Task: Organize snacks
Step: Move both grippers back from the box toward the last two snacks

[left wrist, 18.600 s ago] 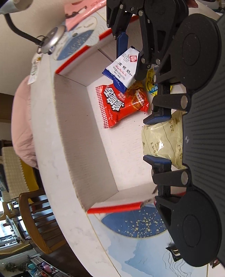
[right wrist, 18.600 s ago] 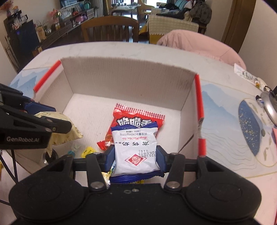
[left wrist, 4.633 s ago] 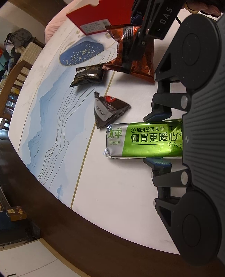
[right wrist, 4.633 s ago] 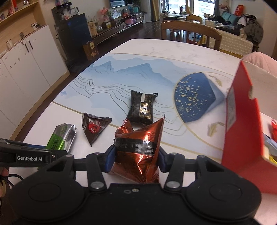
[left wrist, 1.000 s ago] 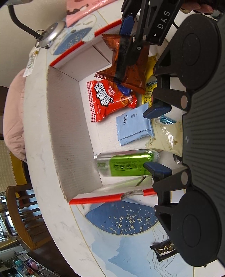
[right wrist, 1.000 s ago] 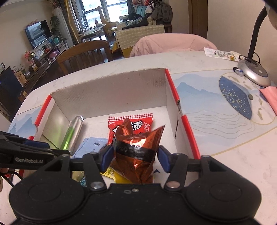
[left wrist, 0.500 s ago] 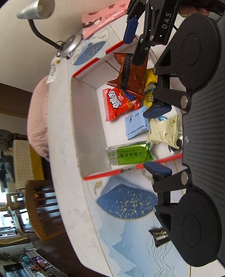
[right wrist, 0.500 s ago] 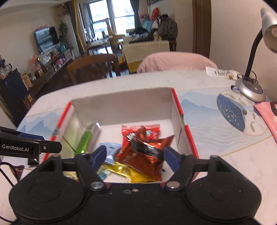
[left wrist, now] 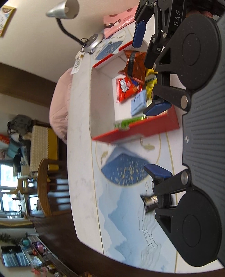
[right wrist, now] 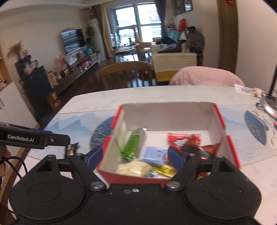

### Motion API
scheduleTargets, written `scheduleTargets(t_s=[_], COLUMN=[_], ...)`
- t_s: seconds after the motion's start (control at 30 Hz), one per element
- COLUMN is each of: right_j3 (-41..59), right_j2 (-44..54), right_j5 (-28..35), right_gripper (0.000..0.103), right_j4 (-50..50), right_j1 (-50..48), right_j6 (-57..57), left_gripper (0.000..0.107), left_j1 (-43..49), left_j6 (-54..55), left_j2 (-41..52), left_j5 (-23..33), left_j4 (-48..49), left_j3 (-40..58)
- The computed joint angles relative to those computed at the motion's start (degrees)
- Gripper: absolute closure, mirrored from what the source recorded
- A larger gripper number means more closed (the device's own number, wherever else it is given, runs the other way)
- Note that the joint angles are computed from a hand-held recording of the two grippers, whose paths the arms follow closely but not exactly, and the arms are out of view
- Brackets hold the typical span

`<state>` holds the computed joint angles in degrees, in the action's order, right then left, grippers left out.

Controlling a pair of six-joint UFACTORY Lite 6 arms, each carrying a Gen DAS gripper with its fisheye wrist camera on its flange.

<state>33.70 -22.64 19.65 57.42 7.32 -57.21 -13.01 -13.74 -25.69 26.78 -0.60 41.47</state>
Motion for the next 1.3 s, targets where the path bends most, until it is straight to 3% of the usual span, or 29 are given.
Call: scheduleTargets(t_s=[0.27,0.43,0.53,0.77,0.93,1.13,1.3], right_j3=[1.4,3.3,4.1,9.1,14.0,22.2,29.4], right_j2=[2.2,5.3,7.1,15.7,23.4,33.3,41.3], right_j5=[-4.7,-7.1,-8.8,-9.4,-8.4,-7.6,-7.0], right_gripper=[0.014,0.005,0.001,0.000,0.000,0.000,0.001], right_j4=[-2.8,-3.9,-3.7,-3.0,-0.7,-4.0,-10.6], right_j1=[12.7,19.6,23.0,28.2,30.5,32.5,33.5], right_j6=[8.6,11.8,13.3,14.5,14.2,19.2,25.4], left_gripper=[0.042,0.032,0.031,0.030,0.030,0.030,0.031], left_j1=[14.6,27.2,35.3,53.6,57.4,53.4,51.3], left_j6=[18.6,32.5,40.0,54.8,57.0,57.2,62.9], left_j2=[-15.0,-21.2,-22.9,-20.7,-17.6,-12.9,-6.8], left_j5=[5.0,9.4,12.2,17.7,14.1,4.0,-1.6], left_j4=[-11.8,-22.2,-27.1,-34.9,-34.6,-34.1,-39.7], left_j3=[-9.2,-13.7,-15.7,-19.2,-22.1,-25.1,-25.3])
